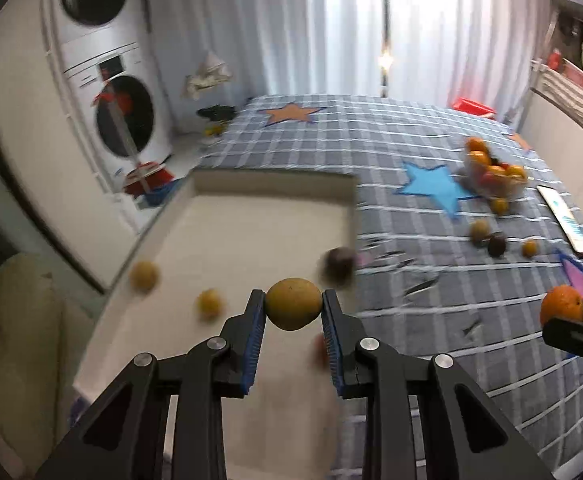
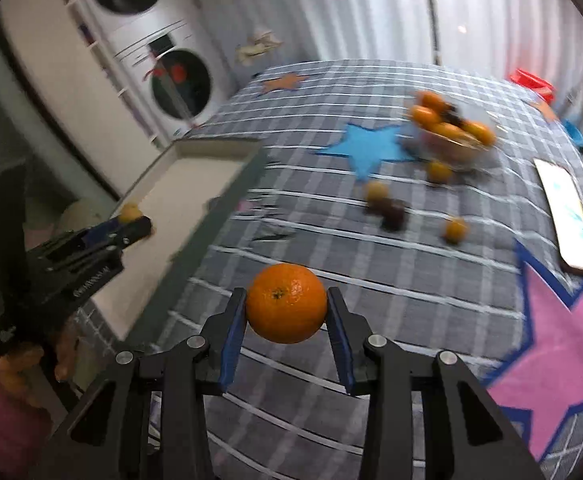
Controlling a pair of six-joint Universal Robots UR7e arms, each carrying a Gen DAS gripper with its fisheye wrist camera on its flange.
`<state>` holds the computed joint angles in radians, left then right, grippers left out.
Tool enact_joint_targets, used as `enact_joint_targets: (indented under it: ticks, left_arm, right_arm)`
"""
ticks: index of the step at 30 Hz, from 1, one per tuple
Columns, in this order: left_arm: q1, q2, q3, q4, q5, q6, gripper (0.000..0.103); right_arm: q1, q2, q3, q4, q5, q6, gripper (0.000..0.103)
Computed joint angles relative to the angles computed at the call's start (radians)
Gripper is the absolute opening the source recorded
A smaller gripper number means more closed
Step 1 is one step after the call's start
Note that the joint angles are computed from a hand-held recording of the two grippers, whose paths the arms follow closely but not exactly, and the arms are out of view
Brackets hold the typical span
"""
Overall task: Organize fruits
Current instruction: 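Carry both fruits over the white tray and open both tools to release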
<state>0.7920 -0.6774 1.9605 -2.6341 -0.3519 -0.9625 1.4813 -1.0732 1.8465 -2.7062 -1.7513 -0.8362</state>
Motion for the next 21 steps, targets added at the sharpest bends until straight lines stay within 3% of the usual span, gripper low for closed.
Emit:
enact_joint_targets:
  ticks: [8, 21]
  left_arm:
    - [0.027, -0.062, 0.083, 0.096, -0.001, -0.163, 0.030]
    - [0.051, -0.070, 0.120, 0.043, -0.010, -0.167, 0.030]
  right_arm:
    - [0.100, 0.083, 0.008, 0.007, -0.027, -0.016, 0.043]
    - [0.159, 0.197, -0.052, 0.006, -0.093, 0.027, 0.043]
